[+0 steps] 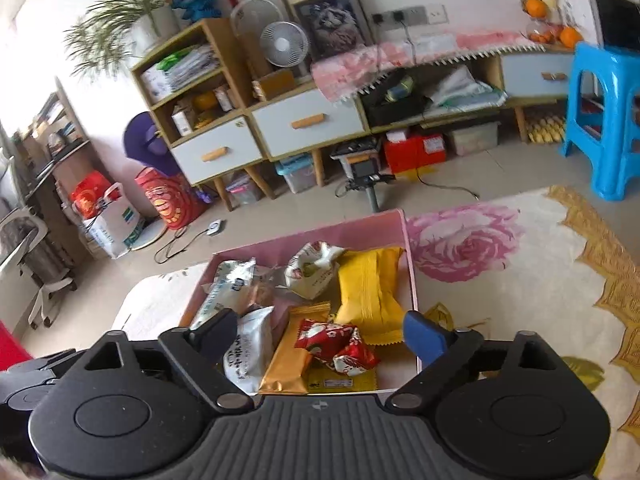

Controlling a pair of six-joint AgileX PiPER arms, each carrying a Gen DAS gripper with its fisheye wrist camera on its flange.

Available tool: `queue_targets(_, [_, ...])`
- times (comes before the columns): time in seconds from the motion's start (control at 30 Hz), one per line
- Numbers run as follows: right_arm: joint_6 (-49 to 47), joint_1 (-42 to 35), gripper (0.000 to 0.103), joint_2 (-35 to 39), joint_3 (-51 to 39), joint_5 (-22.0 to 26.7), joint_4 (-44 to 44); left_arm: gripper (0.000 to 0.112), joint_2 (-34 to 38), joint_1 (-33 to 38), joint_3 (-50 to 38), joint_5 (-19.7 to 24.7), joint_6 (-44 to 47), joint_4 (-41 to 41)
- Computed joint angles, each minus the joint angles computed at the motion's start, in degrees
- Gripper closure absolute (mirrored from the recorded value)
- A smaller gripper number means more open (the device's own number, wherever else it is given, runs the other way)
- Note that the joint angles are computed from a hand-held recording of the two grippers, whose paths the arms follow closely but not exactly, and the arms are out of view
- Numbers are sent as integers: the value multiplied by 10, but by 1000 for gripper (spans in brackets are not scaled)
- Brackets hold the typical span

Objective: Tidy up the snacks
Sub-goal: 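Withdraw both grippers from the box back toward the remaining snacks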

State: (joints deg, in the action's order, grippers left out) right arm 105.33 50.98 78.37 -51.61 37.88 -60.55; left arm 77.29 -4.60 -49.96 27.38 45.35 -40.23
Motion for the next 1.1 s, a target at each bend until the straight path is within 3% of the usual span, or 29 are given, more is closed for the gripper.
queue_targets(0.47, [-36, 83, 11, -48, 33, 53, 12, 17, -69, 125, 44, 155, 125, -79])
queue_targets(0.77, [-34, 140, 8, -82, 68, 111, 15, 17, -97, 195, 99, 224, 226, -68])
queue_targets(0.97, [-5, 202, 8, -80, 95, 184, -26, 17, -106, 235, 148, 255, 323, -66])
queue_targets(1.1, [-11, 213, 8, -77, 109, 183, -31, 17, -113, 243, 180, 263, 401, -65])
